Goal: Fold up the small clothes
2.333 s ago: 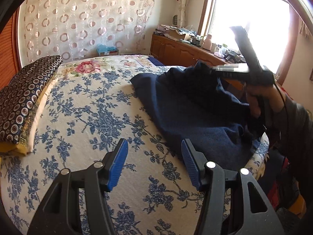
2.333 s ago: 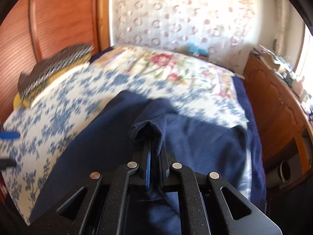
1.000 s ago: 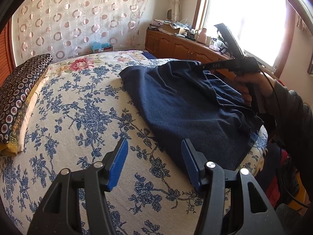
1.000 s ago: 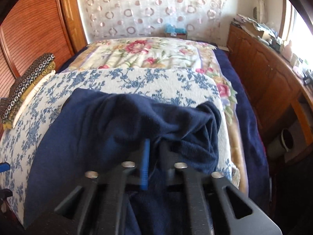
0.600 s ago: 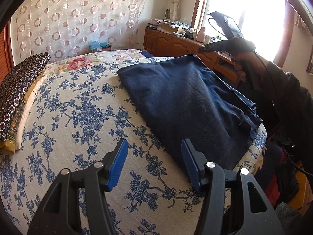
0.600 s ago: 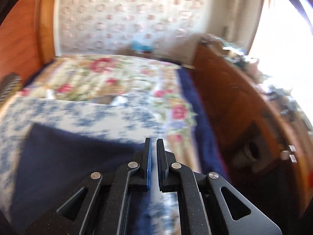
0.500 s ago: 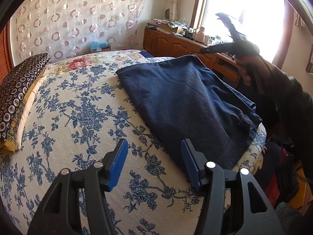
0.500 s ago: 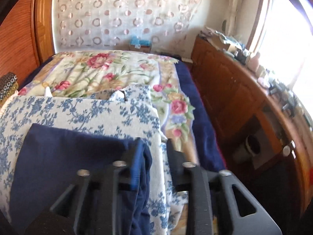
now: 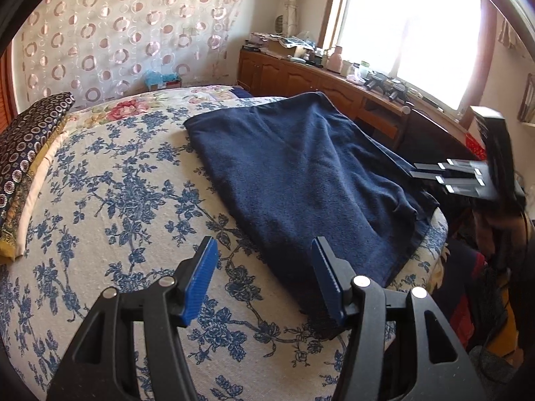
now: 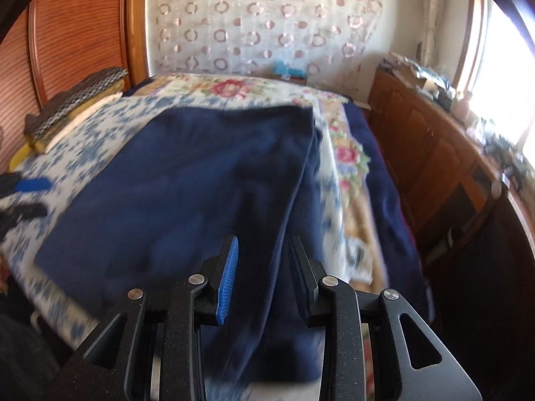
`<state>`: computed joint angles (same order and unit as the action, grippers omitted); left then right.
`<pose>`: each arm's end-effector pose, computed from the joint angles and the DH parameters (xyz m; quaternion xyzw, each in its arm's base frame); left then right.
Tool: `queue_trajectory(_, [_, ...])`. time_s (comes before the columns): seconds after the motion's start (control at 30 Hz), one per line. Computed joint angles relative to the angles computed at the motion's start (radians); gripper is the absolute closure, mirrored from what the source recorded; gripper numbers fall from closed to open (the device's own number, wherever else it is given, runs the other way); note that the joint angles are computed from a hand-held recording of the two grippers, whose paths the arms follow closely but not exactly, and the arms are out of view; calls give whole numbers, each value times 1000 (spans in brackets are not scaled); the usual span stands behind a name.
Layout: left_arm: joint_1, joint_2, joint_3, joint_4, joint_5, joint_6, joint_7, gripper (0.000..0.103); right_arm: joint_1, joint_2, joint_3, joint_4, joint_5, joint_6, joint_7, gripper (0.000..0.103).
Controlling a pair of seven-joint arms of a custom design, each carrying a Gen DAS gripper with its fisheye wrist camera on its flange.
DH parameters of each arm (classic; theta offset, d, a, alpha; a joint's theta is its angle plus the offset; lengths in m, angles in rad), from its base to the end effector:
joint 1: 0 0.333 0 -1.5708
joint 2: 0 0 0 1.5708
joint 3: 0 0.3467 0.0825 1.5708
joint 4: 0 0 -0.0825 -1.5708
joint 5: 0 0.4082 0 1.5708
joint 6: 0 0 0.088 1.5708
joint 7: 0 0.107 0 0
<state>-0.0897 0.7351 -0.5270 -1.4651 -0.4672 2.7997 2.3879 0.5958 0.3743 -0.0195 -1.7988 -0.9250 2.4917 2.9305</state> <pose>0.7207 -0.3519 0.3664 -0.3432 0.8432 -0.4101 0.0552 0.5860 0.3875 0.3865 -0.6238 0.6962 -0.2949 0.1980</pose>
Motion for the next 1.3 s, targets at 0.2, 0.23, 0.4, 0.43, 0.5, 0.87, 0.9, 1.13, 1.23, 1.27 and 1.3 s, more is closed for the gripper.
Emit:
queue_trajectory(0.2, [-5,2,-3,-2,11,5,5,30,1,-36,10,-72,4,21,76,73])
queue_trajectory(0.23, [-7,3,-2,-2,14,5,5,28,3,-40,10,-83,-5,27,93,73])
queue_trajectory(0.4, [-23,0,13,-2,33,-4,-2,23,2,-36,14,-90,-23,43,115,77])
queue_trajectory(0.43, [-28,-2,19,-3,40,-4,-6,23,2,-36,14,-90,-31,47,112,86])
queue_trajectory(0.5, [-31,-4,23,-3,46,-5,-13,23,-1,-43,14,-99,-46,71,109,97])
queue_trajectory(0.87, [-29,-22,19,-20,48,-7,-4,23,-2,-137,40,-151,-219,0,233,102])
queue_trajectory(0.9, [-27,-24,16,-23,47,-6,-3,23,-7,-145,46,-157,-223,-12,237,102])
queue_trajectory(1.13, [-59,-14,58,2,79,-47,-45,23,-49,-127,77,-178,-127,-26,196,102])
queue_trajectory(1.23, [-65,-10,65,6,91,-52,-53,23,-45,-113,70,-177,-112,-15,195,102])
queue_trajectory(1.27, [-64,-9,65,6,92,-52,-54,23,-41,-113,67,-177,-112,-17,200,102])
queue_trajectory(1.3, [-64,-9,65,6,94,-52,-56,23,-36,-114,65,-173,-113,-32,205,102])
